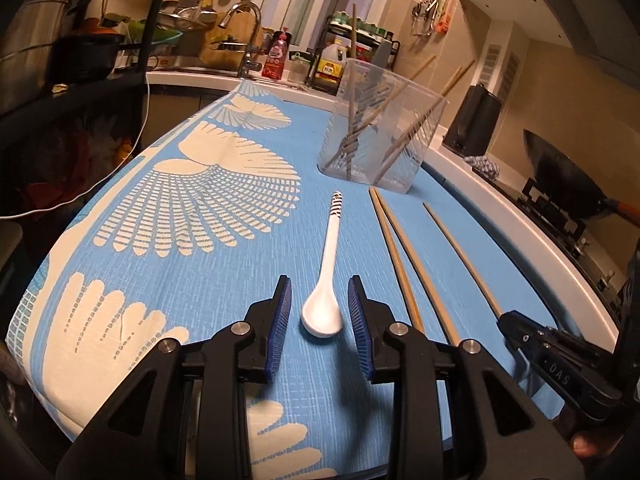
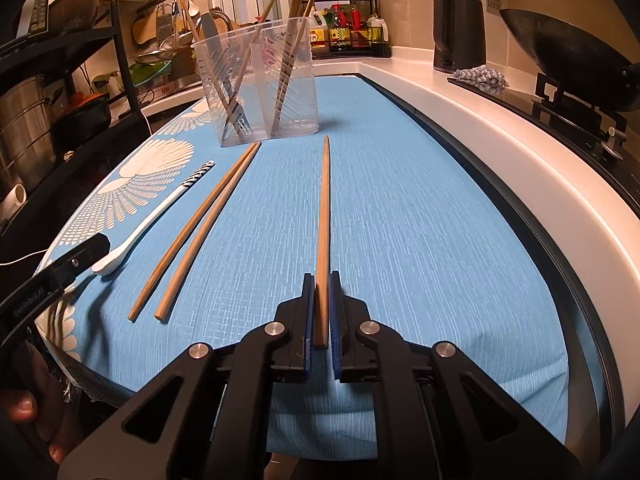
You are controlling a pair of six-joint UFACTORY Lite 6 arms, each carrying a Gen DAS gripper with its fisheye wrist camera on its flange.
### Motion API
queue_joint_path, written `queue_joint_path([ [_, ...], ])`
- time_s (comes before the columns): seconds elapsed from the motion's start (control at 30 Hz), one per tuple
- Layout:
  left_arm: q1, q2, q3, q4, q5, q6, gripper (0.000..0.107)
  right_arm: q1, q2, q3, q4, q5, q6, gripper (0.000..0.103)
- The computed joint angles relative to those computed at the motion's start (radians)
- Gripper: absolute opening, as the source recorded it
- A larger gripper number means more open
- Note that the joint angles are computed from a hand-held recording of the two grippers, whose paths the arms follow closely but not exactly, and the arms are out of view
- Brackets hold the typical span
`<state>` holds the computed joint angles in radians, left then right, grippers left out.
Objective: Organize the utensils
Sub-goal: 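Close the left tool on the white spoon while the right tool holds its chopstick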
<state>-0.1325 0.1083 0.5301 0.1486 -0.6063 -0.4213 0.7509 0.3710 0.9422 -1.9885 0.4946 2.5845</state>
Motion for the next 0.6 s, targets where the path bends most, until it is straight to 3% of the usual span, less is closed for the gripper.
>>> queue_joint_path([
  [0.3,-0.068,0.045,0.041,-0.196,0.064,0.201,0.026,0.005,0.004,0.006,0.014,0.002,-0.011,0.008],
  [0.47,-0.144,0.048,0.034,-0.396,0.041,0.407,0.021,0.004,0.003,0.006,0.013,0.002,-0.012,0.008],
  [0.6,-0.162,0.047,0.031,-0.446,0.029,0.461,0.021,0.005,0.004,0.007,0.018,0.001,-0.019,0.008],
])
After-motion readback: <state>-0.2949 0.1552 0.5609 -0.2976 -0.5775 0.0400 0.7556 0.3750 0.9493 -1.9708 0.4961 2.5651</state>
